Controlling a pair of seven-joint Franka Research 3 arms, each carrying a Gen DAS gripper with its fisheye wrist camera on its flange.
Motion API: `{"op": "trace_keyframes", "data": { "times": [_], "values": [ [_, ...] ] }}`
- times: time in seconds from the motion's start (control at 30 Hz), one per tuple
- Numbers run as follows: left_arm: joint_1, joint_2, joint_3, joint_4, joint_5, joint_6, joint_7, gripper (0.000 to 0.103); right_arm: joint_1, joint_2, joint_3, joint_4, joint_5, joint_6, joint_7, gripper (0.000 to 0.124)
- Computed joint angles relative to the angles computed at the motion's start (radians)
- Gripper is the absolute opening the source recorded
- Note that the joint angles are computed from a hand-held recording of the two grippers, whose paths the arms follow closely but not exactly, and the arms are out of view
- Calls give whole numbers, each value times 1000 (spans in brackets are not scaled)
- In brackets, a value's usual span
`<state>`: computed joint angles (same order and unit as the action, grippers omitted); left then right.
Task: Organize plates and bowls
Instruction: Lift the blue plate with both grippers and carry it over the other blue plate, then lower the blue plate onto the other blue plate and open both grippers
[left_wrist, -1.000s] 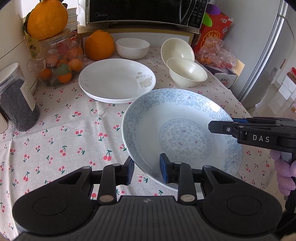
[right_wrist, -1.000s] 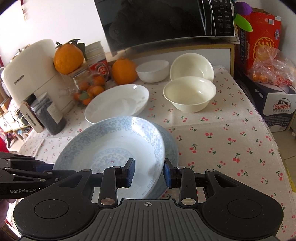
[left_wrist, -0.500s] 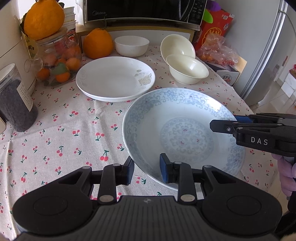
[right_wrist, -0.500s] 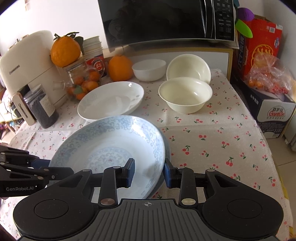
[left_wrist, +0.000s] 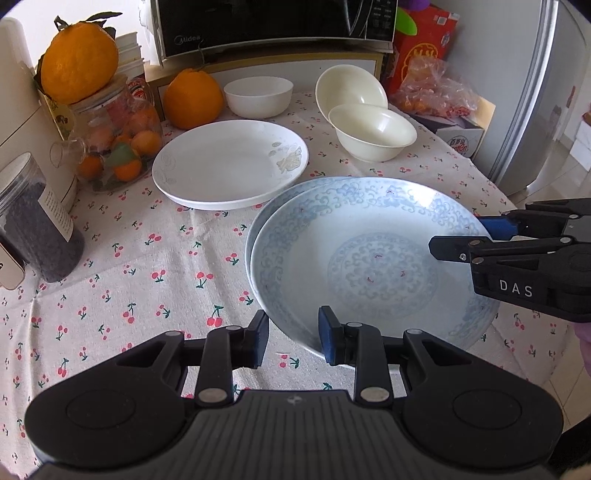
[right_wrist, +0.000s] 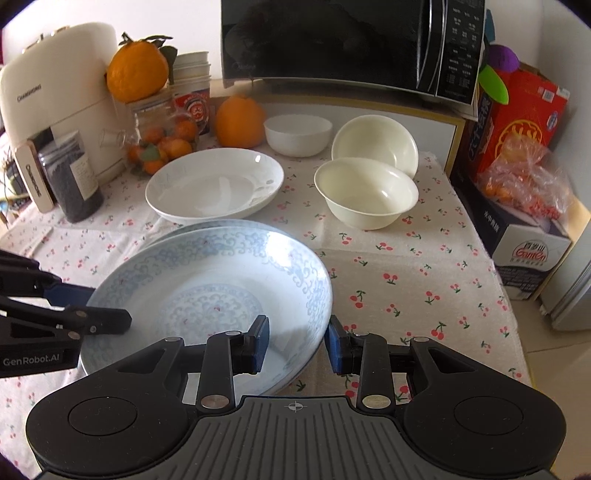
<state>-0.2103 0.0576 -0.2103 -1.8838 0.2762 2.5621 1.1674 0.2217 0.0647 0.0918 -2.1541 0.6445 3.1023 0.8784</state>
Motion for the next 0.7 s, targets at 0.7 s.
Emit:
{"op": "trace_keyframes", "data": {
  "times": [0.7],
  "values": [
    [-4, 7, 3, 10, 45, -8, -59, 25, 35, 1, -96, -19, -667, -42, 497, 35]
  ]
}}
